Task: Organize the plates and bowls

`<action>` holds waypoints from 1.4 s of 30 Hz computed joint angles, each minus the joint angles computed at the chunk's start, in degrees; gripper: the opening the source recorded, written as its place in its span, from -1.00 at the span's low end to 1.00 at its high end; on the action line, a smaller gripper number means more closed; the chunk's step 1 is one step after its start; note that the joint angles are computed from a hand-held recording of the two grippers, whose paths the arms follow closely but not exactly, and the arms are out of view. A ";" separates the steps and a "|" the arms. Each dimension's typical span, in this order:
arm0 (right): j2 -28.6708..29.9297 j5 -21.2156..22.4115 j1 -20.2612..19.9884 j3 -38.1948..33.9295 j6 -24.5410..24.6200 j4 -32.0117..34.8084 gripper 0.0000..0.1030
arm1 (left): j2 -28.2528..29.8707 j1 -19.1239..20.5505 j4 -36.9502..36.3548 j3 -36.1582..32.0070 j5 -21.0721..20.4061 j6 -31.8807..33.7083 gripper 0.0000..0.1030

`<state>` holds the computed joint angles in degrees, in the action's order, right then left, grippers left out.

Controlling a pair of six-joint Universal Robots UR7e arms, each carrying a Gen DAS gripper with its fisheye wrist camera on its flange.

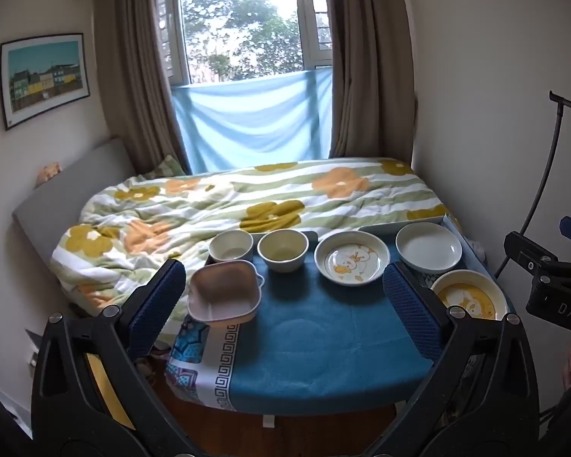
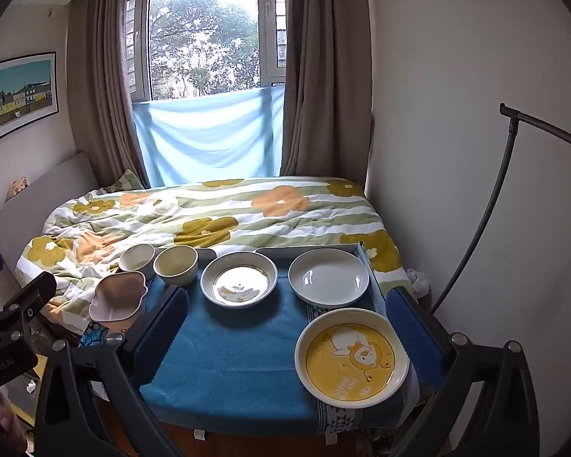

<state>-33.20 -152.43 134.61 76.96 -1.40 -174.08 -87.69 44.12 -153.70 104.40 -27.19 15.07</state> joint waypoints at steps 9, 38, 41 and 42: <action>0.16 0.13 0.03 0.09 -0.65 -0.50 0.99 | 0.25 0.08 0.02 0.05 0.17 -0.33 0.99; 0.41 0.15 0.21 -0.13 -0.45 -0.28 1.00 | 0.47 -0.21 0.94 0.21 0.77 -2.25 0.99; 0.50 0.09 0.24 -0.17 -0.43 -0.33 0.99 | 0.16 -0.19 1.49 0.11 0.73 -2.30 0.99; 0.52 0.08 0.25 -0.18 -0.46 -0.37 0.99 | 0.13 -0.18 1.50 0.11 0.68 -2.31 0.99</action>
<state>-32.68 -152.35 134.86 76.78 -1.87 -174.45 -87.56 43.95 -152.20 104.51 -26.51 12.76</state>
